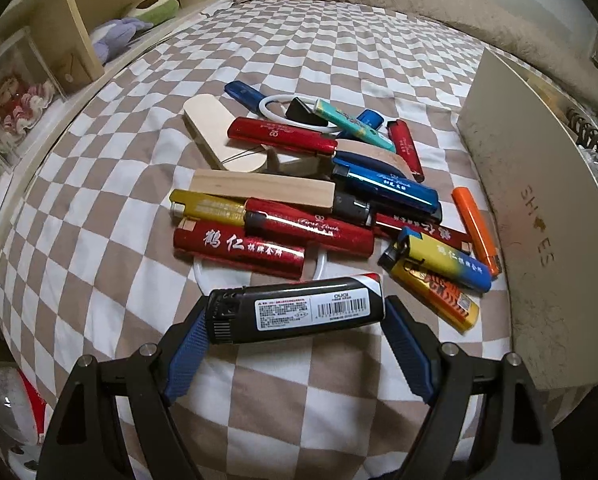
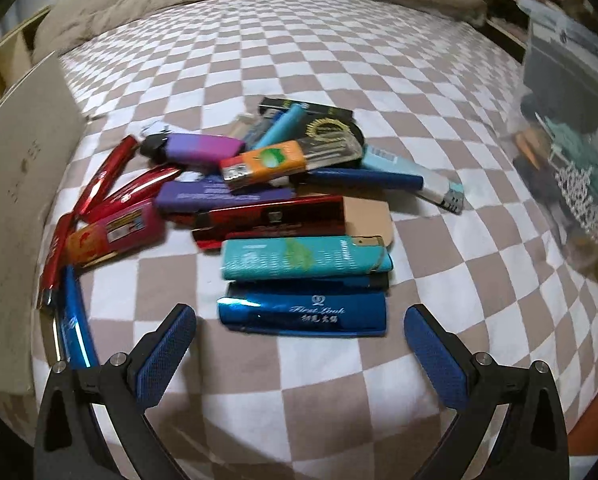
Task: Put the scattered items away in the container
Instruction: 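Close right tool on the blue lighter while left tool holds the black lighter, then lift and carry both held lighters over the white box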
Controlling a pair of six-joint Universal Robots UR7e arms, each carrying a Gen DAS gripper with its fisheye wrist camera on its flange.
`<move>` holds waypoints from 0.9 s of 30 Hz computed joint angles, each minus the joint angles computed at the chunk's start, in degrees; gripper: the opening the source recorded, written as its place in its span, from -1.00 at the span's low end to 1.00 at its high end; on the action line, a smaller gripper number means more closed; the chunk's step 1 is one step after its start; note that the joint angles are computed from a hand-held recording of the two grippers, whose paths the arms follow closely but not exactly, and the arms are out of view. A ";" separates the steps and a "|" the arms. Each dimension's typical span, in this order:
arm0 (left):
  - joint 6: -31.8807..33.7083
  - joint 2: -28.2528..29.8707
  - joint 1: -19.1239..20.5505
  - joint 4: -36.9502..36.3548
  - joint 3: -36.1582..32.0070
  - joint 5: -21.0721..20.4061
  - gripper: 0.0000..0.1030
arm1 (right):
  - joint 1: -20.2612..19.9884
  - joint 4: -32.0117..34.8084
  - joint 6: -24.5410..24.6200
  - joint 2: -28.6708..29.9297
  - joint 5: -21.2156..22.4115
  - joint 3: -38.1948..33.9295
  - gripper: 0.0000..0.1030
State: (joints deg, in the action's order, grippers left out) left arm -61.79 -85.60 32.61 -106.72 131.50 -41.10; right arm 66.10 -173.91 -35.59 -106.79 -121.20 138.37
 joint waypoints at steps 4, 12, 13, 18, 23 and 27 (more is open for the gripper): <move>-0.25 -0.62 -0.64 -0.06 0.27 -0.05 0.62 | -1.03 1.24 2.11 -1.26 1.52 0.31 0.63; -1.62 -2.19 -2.10 -0.82 0.81 0.19 0.62 | 0.20 0.97 -1.84 -4.07 0.36 2.48 0.60; -1.88 -2.30 -2.33 -0.70 0.81 0.27 0.62 | 0.21 1.22 -1.92 -4.75 0.61 2.65 0.60; -2.87 -2.74 -3.58 -0.37 0.58 1.00 0.62 | 1.20 2.05 -1.54 -8.70 2.10 3.26 0.60; -3.10 -2.97 -5.33 -0.99 0.21 1.90 0.62 | 4.54 2.81 0.05 -11.09 2.96 3.09 0.60; -3.85 -2.41 -7.22 -0.26 -0.54 3.57 0.62 | 9.25 2.11 0.57 -11.10 1.81 3.02 0.60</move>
State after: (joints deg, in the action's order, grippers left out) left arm -65.65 -88.01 25.39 -106.98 130.97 -37.53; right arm 75.35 -171.81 -35.02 -117.89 -119.40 141.39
